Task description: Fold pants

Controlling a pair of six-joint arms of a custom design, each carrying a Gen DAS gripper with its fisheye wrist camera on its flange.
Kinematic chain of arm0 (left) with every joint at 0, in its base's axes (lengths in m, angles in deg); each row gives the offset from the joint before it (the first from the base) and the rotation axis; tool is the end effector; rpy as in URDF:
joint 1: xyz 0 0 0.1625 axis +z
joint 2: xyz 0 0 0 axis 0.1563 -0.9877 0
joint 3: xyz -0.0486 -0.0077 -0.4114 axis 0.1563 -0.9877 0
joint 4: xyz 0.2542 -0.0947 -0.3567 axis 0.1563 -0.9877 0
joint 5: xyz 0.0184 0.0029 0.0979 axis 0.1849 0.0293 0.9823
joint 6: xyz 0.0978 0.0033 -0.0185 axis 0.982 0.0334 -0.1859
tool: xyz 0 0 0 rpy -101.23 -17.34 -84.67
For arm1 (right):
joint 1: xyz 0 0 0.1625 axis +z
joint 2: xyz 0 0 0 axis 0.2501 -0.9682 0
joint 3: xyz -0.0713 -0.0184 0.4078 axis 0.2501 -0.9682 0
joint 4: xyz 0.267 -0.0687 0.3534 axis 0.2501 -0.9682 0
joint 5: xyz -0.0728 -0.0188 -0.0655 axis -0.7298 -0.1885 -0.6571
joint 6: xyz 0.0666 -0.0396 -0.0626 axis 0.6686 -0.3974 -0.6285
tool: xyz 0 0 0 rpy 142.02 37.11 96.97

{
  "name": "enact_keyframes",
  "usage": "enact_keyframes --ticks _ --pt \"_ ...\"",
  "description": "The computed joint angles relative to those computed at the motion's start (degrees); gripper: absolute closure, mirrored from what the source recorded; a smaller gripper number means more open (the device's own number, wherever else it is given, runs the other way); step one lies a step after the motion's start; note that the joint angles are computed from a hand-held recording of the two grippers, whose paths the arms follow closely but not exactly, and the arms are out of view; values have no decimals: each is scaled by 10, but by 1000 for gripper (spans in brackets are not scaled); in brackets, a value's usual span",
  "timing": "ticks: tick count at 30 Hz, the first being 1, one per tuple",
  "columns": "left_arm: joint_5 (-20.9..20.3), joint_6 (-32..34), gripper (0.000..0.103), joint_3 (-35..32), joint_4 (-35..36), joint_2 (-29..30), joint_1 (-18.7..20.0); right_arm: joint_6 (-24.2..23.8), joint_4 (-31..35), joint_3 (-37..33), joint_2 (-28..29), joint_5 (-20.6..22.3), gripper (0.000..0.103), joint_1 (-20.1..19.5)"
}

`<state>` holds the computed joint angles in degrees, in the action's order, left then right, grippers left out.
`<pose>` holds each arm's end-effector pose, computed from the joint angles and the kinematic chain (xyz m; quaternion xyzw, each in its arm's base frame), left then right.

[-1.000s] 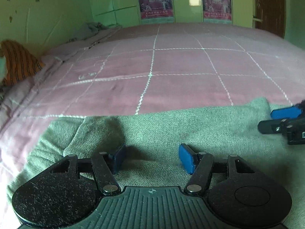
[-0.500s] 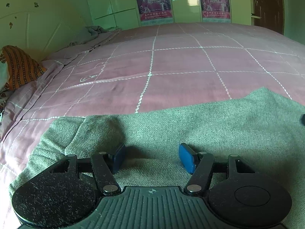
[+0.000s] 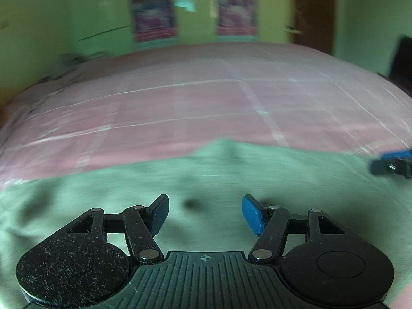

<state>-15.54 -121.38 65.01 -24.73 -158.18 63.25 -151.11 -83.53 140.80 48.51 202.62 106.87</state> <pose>0.0241 -0.4867 0.2124 0.4071 0.8336 -0.2785 0.2485 0.2940 -0.3854 -0.1113 0.0222 -0.8560 0.3957 0.3318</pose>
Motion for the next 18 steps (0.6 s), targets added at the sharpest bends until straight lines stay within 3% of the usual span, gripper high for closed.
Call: enact_keyframes --ticks 2,4,7,10,18 --pt "-46 -5 37 6 3 31 -23 -4 -3 10 -6 -10 55 0" --pt "-68 -23 25 12 -16 37 -29 3 11 21 -13 -12 57 -6" --pt "-59 -55 19 -13 19 43 -15 -5 -17 84 -59 -19 59 -18" --pt "-54 -23 18 -6 13 26 -4 1 -34 136 -99 26 58 -14" --pt "-55 -18 18 8 10 -11 14 36 -102 292 -224 84 60 -22"
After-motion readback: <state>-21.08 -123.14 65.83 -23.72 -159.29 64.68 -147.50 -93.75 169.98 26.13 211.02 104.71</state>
